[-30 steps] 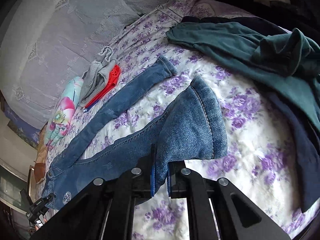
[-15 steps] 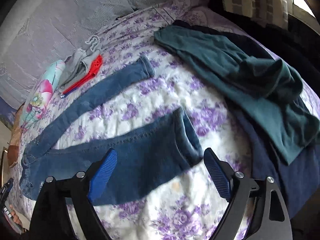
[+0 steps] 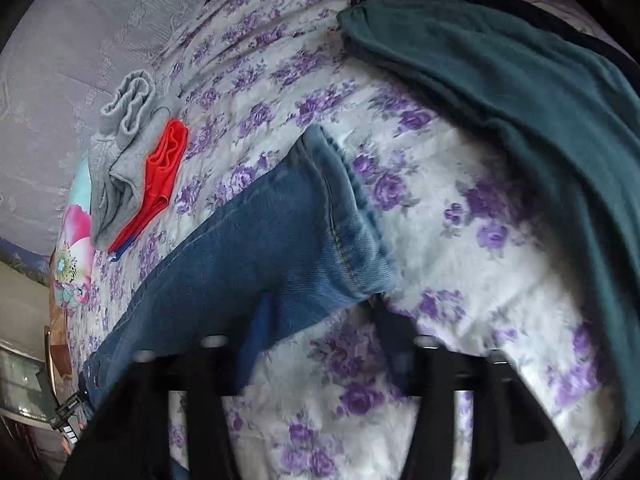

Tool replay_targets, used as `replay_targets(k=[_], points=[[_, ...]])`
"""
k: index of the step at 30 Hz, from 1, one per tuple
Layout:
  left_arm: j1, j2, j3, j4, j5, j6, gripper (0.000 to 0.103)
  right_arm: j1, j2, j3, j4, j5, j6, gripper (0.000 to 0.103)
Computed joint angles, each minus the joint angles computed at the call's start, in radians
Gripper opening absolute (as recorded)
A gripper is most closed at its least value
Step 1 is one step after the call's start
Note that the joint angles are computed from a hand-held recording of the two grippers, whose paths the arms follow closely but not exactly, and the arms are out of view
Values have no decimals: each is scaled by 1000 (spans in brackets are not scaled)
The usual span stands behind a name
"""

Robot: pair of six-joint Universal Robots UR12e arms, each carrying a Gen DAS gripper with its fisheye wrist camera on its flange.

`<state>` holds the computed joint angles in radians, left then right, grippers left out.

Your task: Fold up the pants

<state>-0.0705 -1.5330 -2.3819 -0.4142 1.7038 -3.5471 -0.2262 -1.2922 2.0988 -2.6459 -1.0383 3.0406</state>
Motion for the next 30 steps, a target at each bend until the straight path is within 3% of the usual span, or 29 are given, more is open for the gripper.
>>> replay_targets(k=[2,5,8,11,12,13,14,16,19,21,23,26,30], points=[[-17,-1,6,24,50,-6,47,20,-17,13,-61,-62,18,6],[-30,-15,20,11,91,-6,47,18,-57,40,-115,-98,21,6],[-8,-34,7,48,60,-17,57,21,-36,25,-49,-154,24,11],[20,-19,-14,66,30,-20,68,17,-27,23,-50,-137,11,20],[22,-8,-21,71,23,-14,68,18,-40,18,-14,-141,7,30],[25,13,-27,65,14,2,68,15,-58,19,12,-138,6,53],[26,32,-31,61,8,20,68,14,-81,32,4,-148,-3,60],[25,76,-42,73,15,77,70,22,-141,80,-71,-187,-46,62],[19,116,-34,94,62,176,93,-8,-232,158,-76,-83,-124,72],[46,121,-12,88,-15,270,94,-22,-286,191,-15,-7,-184,73],[77,104,12,76,-104,354,96,-10,-327,218,9,13,-221,73],[113,38,70,-25,-222,441,96,23,-379,242,33,2,-265,73],[177,-39,114,-199,-434,549,96,89,-414,240,21,-70,-290,77]])
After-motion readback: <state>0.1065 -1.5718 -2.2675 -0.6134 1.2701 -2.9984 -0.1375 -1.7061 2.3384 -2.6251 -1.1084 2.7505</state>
